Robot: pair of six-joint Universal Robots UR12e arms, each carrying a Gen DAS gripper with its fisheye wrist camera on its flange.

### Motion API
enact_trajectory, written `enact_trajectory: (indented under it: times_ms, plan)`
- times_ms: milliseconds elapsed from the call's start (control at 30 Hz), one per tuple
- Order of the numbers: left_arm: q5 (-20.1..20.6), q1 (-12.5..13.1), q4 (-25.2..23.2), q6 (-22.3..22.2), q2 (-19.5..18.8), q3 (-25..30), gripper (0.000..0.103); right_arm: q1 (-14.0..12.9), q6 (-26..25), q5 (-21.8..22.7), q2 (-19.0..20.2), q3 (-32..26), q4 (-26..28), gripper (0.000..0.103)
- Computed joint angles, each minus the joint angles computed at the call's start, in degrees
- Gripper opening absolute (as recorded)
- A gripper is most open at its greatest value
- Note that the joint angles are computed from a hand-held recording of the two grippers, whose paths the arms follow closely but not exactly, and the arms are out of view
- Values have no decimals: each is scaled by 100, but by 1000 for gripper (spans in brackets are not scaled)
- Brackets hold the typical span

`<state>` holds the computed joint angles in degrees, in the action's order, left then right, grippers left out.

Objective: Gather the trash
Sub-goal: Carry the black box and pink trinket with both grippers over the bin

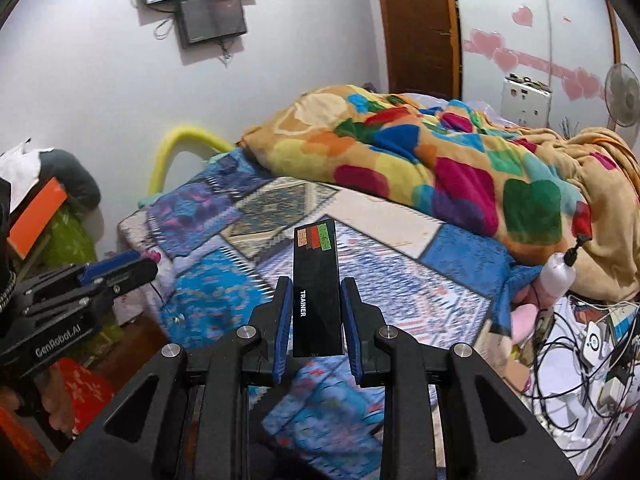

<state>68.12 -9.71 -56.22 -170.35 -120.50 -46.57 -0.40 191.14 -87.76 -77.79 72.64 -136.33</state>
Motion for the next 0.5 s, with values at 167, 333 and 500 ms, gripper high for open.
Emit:
enact_trajectory:
  times_ms: [167, 333, 500]
  plan:
    - [50, 244, 105, 27, 366, -580, 26, 207, 2, 97, 55, -70, 4, 22]
    - [204, 490, 164, 1, 627, -1037, 26, 412, 10, 304, 175, -198, 141, 22]
    - [263, 753, 203, -102, 804, -1393, 26, 611, -11, 413, 346, -340, 377, 22]
